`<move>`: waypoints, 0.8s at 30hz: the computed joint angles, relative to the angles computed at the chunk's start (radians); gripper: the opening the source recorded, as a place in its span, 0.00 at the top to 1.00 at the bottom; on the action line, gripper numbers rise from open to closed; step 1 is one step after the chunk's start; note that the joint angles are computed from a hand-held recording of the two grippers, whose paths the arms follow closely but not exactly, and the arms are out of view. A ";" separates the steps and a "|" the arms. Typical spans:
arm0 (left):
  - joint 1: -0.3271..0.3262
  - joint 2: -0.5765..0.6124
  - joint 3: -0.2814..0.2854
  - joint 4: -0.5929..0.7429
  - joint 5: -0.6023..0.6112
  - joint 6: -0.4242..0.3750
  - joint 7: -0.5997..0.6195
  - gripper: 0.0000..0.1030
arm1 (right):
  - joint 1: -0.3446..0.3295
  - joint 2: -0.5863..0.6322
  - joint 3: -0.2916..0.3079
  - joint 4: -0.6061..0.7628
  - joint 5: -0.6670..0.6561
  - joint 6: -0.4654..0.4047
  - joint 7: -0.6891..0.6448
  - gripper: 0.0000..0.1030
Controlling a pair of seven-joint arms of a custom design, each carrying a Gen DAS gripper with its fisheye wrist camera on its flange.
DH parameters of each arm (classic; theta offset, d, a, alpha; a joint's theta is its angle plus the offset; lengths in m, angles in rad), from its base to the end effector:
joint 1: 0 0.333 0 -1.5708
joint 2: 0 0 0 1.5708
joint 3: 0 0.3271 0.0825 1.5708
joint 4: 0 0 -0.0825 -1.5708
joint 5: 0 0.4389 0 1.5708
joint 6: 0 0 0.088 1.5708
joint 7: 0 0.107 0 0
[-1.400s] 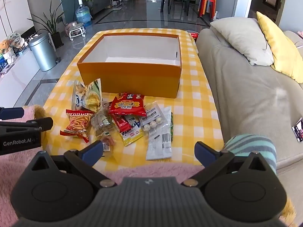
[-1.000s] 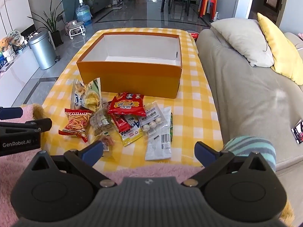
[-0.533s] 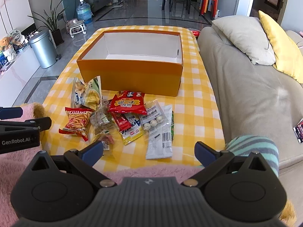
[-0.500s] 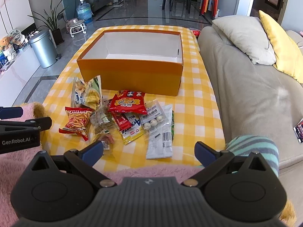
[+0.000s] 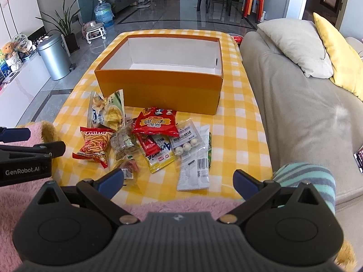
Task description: Organize snacks
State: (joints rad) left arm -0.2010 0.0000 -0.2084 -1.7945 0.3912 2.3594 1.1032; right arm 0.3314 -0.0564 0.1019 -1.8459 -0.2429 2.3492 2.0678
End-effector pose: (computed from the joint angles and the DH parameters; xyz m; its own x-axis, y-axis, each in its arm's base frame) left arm 0.6080 -0.2584 0.6009 -0.1019 -0.9882 -0.1142 -0.7867 0.1503 -0.5988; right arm 0.5834 0.2677 0.6058 0.0688 -0.9971 -0.0317 -0.8259 -0.0391 -0.5625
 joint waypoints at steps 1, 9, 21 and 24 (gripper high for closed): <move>0.000 0.000 0.000 0.000 0.000 0.001 0.000 0.13 | 0.000 -0.001 0.000 -0.001 -0.001 0.000 0.001 0.04; -0.001 0.005 0.001 0.006 0.000 -0.001 -0.003 0.13 | 0.000 0.000 0.002 0.003 -0.006 -0.009 -0.002 0.04; -0.004 0.007 0.001 0.009 0.001 0.000 -0.004 0.13 | 0.003 0.003 0.003 0.006 -0.012 -0.008 -0.008 0.04; -0.004 0.007 0.002 0.009 -0.001 0.001 -0.002 0.13 | 0.003 0.003 0.003 0.007 -0.011 -0.010 -0.008 0.04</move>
